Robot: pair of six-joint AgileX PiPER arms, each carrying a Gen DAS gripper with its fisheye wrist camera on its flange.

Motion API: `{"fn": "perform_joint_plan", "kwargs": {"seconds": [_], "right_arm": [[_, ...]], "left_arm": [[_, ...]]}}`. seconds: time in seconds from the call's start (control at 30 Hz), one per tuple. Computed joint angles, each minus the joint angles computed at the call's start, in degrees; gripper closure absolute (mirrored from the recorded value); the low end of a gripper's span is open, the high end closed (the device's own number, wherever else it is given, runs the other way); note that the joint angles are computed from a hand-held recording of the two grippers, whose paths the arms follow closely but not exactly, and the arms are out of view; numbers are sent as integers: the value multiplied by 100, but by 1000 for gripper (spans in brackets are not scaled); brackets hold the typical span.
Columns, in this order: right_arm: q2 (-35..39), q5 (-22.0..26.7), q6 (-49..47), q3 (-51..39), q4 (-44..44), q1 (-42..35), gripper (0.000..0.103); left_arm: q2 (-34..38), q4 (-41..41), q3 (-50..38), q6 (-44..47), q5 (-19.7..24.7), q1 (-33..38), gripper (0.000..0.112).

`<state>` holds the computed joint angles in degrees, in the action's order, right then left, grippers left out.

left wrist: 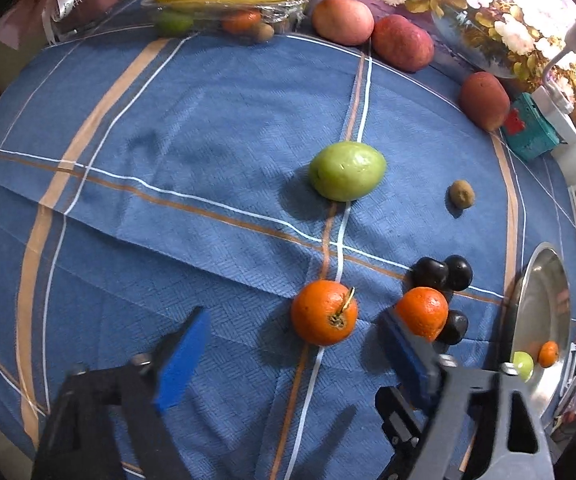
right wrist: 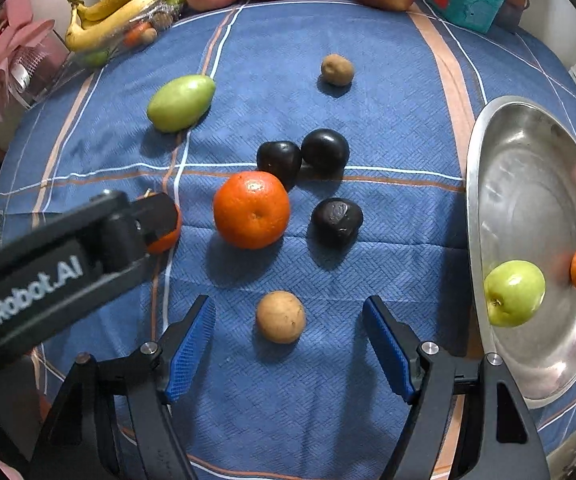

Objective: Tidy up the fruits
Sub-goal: 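Grasp a tangerine with the left tool while the right tool grasps a brown kiwi, then carry the tangerine in the left tool while the right tool carries the kiwi over the bowl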

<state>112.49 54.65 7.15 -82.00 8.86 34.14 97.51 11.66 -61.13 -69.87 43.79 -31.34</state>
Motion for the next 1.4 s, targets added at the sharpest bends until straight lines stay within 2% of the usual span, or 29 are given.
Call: {"fn": "perform_joint_plan", "kwargs": {"seconds": [0.03,0.17,0.2,0.3,0.47,0.7,1.1,1.4], "right_arm": [[-14,9,-11,-5,12,11,38],[106,144,-177,-168,247,15,52],[117,163,-195,-171,265,26,58],[114,152,-171,-150,196,71,66],[84,103,-151,-118,98,76,77],[17,89,-263,-169,229,-26,77],[-595,-130,-423,-118,499,-215,77],[-569,-225,-362,-39,451,-282,77]], "left_arm": [[4,-104,-21,98,-36,53,38],[-38,-433,71,259,-296,127,58],[-62,-487,129,252,-387,117,65],[-127,-629,220,335,-615,164,78],[-281,-502,296,224,-590,146,79],[-564,-489,390,161,-620,252,80],[-983,-76,520,-220,-768,262,81],[-1127,72,497,-336,-800,173,81]]}}
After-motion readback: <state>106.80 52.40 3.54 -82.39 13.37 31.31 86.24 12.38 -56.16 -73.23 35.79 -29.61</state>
